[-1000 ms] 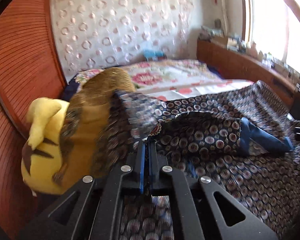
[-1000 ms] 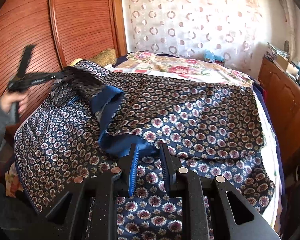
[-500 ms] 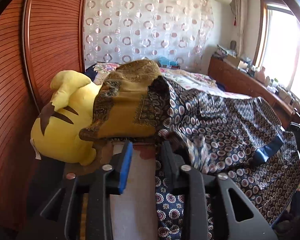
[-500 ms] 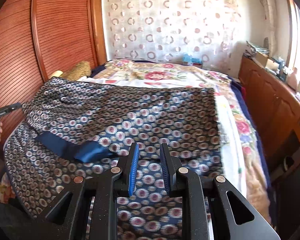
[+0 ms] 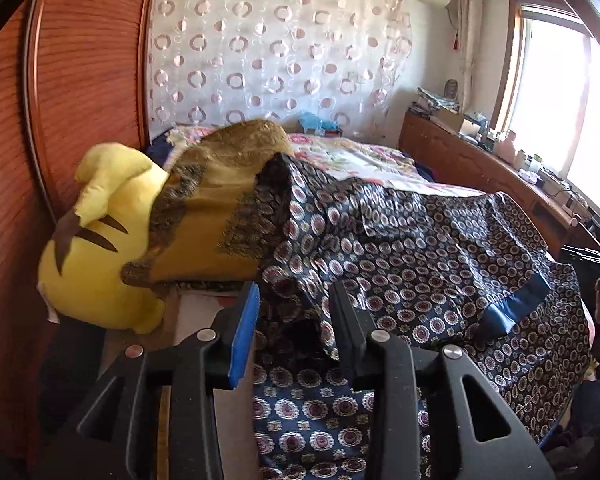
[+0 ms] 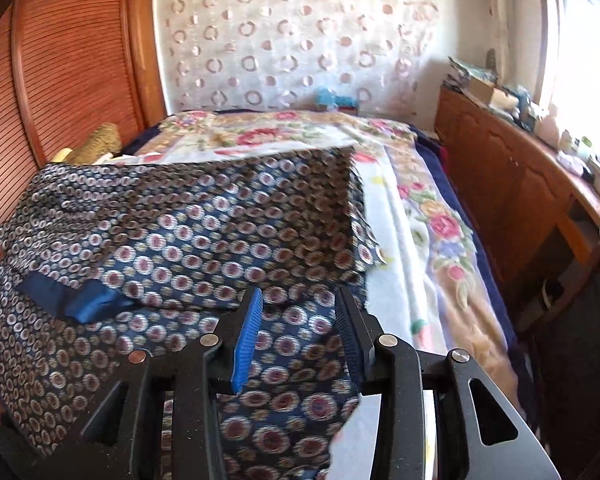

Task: Fold small clothes

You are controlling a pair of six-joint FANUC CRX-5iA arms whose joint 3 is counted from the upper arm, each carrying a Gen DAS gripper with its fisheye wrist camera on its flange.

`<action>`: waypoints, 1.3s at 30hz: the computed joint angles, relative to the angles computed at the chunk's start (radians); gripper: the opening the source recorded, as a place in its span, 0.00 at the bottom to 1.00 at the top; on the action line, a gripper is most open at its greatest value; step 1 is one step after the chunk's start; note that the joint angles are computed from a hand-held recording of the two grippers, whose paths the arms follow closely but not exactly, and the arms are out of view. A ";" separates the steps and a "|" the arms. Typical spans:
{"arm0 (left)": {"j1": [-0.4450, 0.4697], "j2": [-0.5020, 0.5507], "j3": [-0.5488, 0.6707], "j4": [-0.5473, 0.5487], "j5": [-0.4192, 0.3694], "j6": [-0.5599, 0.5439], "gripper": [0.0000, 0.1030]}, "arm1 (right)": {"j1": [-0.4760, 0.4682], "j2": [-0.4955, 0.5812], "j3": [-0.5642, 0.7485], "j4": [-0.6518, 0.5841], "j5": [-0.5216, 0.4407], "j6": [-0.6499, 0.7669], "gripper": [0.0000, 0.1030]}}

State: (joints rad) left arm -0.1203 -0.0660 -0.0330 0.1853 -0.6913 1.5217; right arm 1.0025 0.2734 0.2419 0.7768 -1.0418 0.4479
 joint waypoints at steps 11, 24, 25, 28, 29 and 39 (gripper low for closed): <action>-0.040 0.078 0.120 -0.141 -0.114 0.104 0.36 | -0.070 0.092 0.132 -0.053 -0.037 0.073 0.38; -0.023 0.109 0.145 -0.114 -0.107 0.092 0.29 | -0.098 0.163 0.277 -0.161 -0.058 0.232 0.03; -0.024 0.112 0.150 -0.117 -0.111 0.088 0.20 | -0.092 0.141 0.253 -0.159 -0.031 0.221 0.02; -0.035 0.130 0.183 -0.152 -0.139 0.082 0.09 | -0.076 0.078 0.187 -0.147 0.044 0.194 0.01; -0.034 0.132 0.183 -0.149 -0.141 0.077 0.08 | -0.073 0.054 0.164 -0.146 0.073 0.180 0.01; 0.028 0.024 0.053 0.050 -0.066 -0.053 0.02 | -0.022 -0.175 -0.098 -0.034 0.181 0.002 0.01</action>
